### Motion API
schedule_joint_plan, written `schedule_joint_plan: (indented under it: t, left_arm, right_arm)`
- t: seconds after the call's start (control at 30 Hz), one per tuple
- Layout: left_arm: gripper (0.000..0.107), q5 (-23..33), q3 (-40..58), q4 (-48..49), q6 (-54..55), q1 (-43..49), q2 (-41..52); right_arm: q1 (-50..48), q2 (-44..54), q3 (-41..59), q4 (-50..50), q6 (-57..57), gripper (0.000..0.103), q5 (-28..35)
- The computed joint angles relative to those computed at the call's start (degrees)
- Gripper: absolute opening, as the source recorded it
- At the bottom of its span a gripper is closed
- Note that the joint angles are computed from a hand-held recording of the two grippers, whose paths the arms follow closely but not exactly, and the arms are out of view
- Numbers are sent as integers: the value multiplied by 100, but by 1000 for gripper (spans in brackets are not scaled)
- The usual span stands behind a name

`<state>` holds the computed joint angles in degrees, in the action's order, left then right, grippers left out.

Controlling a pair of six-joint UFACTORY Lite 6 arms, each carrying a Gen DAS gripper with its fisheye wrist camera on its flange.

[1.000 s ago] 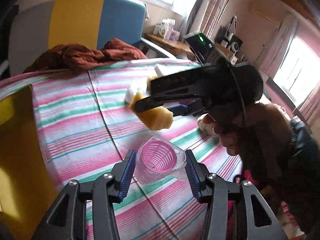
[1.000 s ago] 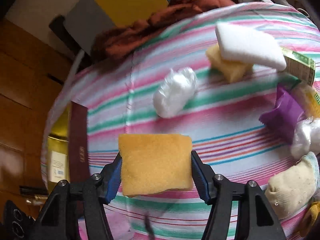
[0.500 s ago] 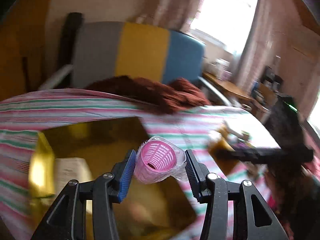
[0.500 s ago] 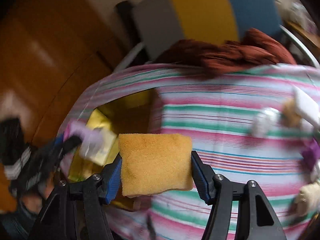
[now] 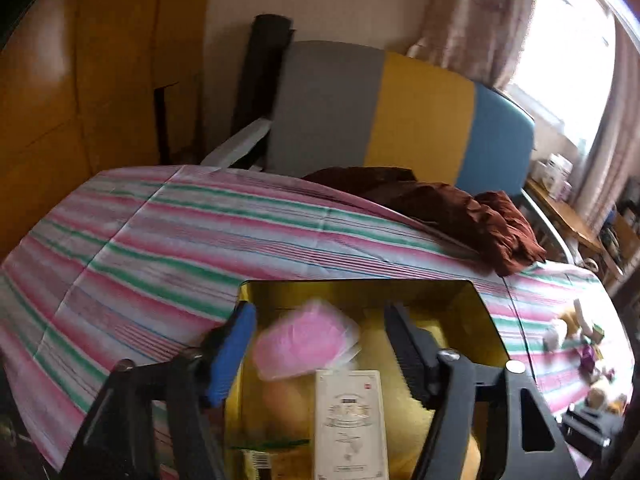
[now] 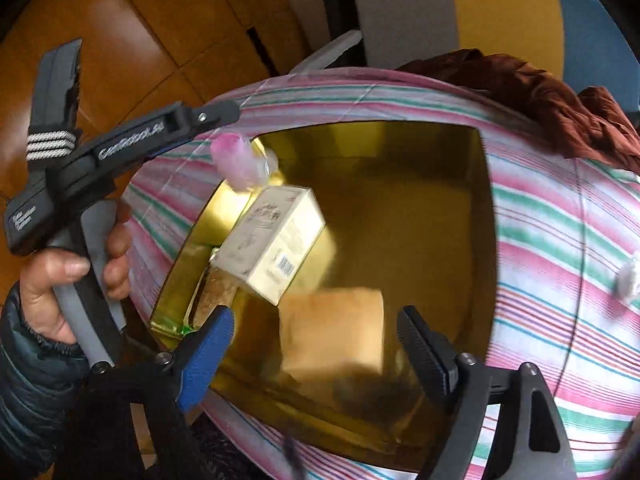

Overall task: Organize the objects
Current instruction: 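Carry curler and orange sponge to the gold tray and release both, then move both tools back toward the remaining items on the cloth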

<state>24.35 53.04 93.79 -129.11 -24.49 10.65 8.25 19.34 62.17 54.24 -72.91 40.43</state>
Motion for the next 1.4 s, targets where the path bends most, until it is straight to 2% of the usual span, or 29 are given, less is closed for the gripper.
schedule_joint_plan:
  t: [0.07,0.2,0.37,0.47,0.67,1.0,1.4]
  left_arm:
    - [76,77,-246,58,-95,-29,-195]
    - [77,346,-642,-66,-222,-351,-540]
    - [85,1307,-898,-805,121,-1303,-961]
    - [86,1779,-925,-1137,228,-1822,-1079]
    - [90,2448,-809,-1718,376,-2580,-1075]
    - [91,2840,-785,-2180,302,-3141,-1015]
    - [91,2844,-535,-2307,396,-3415,-708]
  right_arm:
    - [-70,-30,-17,-15,-28,85,48]
    - [-186,-323,-315,193,-223,85,-91]
    - [-283,-1032,-904,532,-604,85,-591]
    - [-284,-1388,-1214,796,-870,85,-876]
    - [-284,-1845,-1601,1254,-1293,85,-1373]
    - [-571,-2151,-1897,1961,-1918,85,-1601]
    - [-1115,-2227,-1995,2119,-2189,85,-1526]
